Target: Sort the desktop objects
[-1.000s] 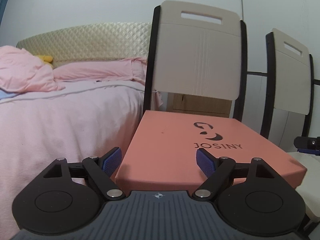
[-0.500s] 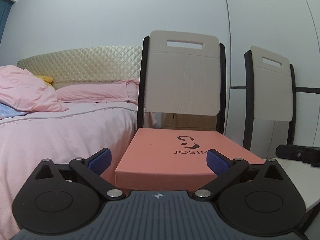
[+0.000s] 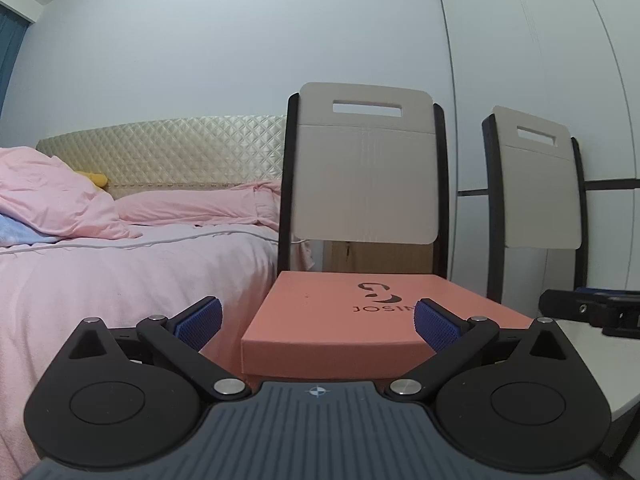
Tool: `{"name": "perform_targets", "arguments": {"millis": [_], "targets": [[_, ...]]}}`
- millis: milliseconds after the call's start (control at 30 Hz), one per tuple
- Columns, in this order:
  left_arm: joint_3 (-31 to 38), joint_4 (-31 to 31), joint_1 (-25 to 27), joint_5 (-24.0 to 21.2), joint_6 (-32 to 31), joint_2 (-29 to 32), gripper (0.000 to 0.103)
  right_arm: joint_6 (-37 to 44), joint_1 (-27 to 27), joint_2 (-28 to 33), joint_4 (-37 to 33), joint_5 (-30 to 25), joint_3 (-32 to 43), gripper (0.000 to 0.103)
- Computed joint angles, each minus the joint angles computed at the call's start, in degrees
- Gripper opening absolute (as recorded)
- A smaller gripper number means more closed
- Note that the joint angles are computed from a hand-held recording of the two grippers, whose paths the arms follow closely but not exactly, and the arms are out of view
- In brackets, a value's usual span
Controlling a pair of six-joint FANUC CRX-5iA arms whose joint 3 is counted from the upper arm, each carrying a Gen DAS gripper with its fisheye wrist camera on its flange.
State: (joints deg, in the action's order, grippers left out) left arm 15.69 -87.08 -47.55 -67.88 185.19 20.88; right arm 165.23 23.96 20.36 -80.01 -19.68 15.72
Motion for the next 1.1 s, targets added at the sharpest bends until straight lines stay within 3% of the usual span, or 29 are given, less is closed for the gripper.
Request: {"name": "perform_targets", "arguments": {"millis": [300, 367, 467, 633, 1100], "targets": [[0.9, 0.2, -0.3, -2.4, 0.1, 1.1, 0.103, 13.1, -2.3, -0.1, -12.7, 0.0, -2.2, 0.085], [1.2, 0.1, -0.4, -2.7, -0.6, 1.4, 0.103, 13.8, -2.5, 0.0, -13.4, -0.6, -2.1, 0.086], [1.8, 0.1, -0.6, -3.6, -1.2, 1.9, 0.103, 15.9, -2.8, 0.0, -15.1, -0.7, -2.3, 0.096], [2.2, 0.2, -0.7, -4.2, -1.8, 2.3, 0.103, 12.7, -1.8, -0.3, -11.9, 1.4, -2.3, 0.103], [3.4, 0.8, -0.7, -5.1, -2.8, 3.2, 0.103, 14.9, -1.0, -1.1, -12.3, 5.5, -3.2, 0.103]]}}
